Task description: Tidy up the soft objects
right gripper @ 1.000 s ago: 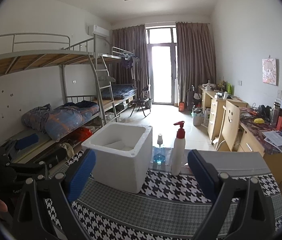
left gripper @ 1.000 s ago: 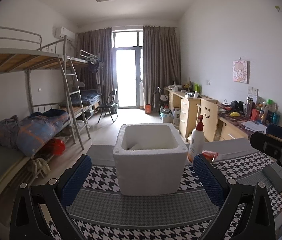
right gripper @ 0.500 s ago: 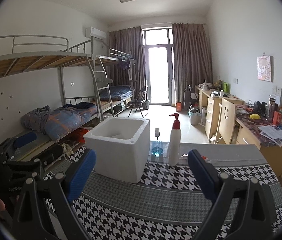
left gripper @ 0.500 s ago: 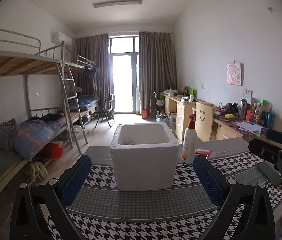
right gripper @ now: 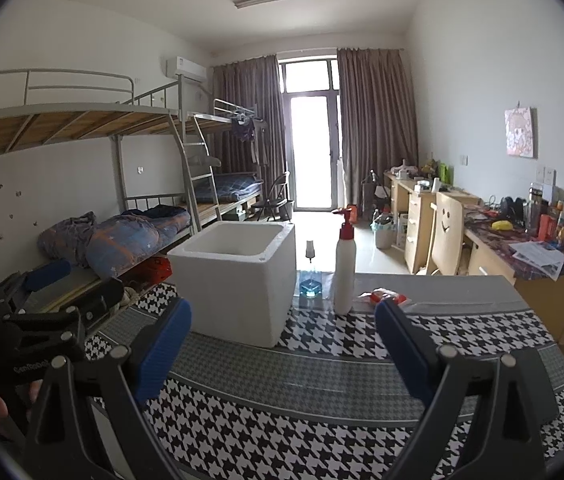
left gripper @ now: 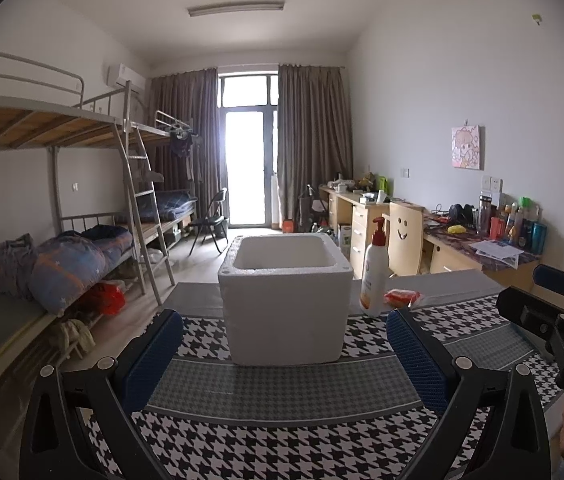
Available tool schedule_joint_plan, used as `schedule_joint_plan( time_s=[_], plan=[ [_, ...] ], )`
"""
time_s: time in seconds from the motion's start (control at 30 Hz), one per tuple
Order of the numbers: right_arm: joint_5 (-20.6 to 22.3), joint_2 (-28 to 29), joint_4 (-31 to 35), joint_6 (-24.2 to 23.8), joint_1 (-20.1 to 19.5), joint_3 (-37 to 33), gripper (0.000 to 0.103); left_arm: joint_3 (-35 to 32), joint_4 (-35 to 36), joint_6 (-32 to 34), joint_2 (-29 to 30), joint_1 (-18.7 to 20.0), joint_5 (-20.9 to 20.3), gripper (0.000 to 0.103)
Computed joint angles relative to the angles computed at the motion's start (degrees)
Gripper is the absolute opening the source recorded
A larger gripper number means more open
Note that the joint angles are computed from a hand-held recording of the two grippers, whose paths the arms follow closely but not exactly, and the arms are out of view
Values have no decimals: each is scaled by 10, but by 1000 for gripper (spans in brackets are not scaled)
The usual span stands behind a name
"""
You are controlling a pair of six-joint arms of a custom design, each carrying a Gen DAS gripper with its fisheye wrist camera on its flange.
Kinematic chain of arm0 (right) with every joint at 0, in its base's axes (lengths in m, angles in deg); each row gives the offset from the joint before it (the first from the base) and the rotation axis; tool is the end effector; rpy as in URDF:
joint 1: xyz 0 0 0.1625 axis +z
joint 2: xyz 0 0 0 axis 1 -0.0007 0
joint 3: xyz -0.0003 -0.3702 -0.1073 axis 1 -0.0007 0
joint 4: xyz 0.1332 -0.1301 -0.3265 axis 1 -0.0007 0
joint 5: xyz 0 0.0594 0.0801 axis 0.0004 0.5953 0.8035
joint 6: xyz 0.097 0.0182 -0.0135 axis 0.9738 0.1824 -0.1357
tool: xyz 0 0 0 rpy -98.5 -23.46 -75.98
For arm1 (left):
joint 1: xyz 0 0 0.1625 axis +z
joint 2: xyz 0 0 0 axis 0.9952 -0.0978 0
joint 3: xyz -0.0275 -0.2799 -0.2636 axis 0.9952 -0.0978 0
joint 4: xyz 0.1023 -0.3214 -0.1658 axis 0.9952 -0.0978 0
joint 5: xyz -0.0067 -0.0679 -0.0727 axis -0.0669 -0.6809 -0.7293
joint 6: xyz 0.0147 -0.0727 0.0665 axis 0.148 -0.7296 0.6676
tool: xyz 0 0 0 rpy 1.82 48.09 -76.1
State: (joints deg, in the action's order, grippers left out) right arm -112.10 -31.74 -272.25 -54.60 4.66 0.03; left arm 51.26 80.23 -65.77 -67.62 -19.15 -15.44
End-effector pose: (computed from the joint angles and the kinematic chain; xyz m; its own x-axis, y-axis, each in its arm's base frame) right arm 0.1802 -0.7675 0.1177 -0.7167 -0.1760 0.6748 -0.6928 0.2901 -0.6602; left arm -0.1472 -0.7491 0.1260 -0.6925 0.1712 -0.7008 0.7168 0.2730 -0.6416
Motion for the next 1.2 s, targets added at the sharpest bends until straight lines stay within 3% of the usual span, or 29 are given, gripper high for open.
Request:
schedule_joint_plan(
  time_s=[0.53,1.2],
  plan=[
    [6,-7,-52,2,-8,50,95,125,-80,18,-55,4,16,102],
    [13,-15,-90,6,-12,93,95,158,-87,13,-70,12,23,102]
  ],
)
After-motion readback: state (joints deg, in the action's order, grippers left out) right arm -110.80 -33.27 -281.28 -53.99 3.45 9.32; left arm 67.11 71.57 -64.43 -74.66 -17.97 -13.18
